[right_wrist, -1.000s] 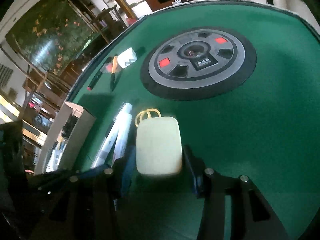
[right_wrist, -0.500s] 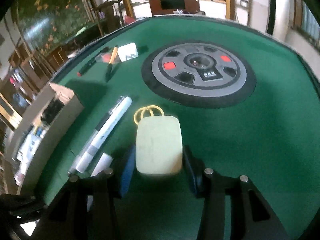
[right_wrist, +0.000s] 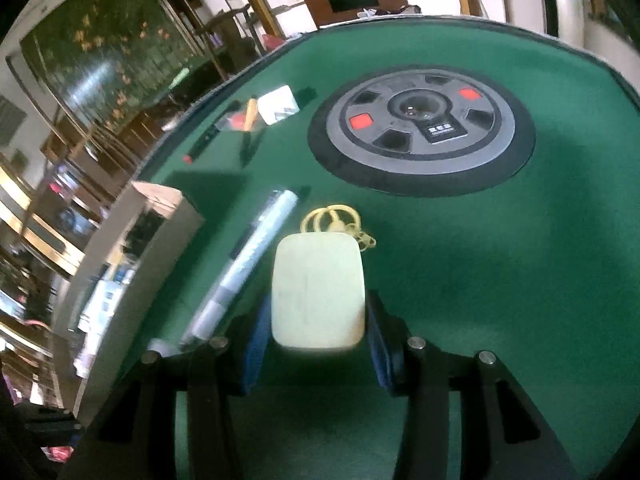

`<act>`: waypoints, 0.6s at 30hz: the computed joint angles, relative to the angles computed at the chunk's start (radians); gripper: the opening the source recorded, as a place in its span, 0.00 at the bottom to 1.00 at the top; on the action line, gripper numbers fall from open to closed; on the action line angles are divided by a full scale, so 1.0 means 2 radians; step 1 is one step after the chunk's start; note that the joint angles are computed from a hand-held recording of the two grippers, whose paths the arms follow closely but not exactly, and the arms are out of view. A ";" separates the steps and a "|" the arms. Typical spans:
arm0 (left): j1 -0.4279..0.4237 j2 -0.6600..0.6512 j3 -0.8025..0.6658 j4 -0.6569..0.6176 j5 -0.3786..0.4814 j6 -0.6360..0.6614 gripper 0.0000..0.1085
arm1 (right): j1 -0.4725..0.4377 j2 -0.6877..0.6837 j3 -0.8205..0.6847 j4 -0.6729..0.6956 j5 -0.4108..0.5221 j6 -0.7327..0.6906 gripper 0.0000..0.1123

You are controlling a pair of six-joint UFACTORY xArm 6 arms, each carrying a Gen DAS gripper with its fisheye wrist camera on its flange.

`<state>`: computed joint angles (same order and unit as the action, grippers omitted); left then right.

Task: Organize rigid objects
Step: 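Carry the soap box and white marker into the tray and open both tools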

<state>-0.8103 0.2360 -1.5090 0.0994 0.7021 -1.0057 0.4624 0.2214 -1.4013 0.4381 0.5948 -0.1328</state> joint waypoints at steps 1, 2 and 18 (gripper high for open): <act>-0.001 -0.022 0.022 0.015 -0.007 -0.016 0.12 | 0.001 -0.005 0.007 0.014 -0.006 -0.008 0.40; 0.000 -0.036 0.035 0.024 -0.011 -0.025 0.12 | 0.004 -0.014 0.016 0.033 -0.010 -0.017 0.40; 0.092 -0.276 0.257 0.145 0.016 -0.149 0.13 | 0.120 -0.048 -0.012 0.132 -0.001 -0.012 0.40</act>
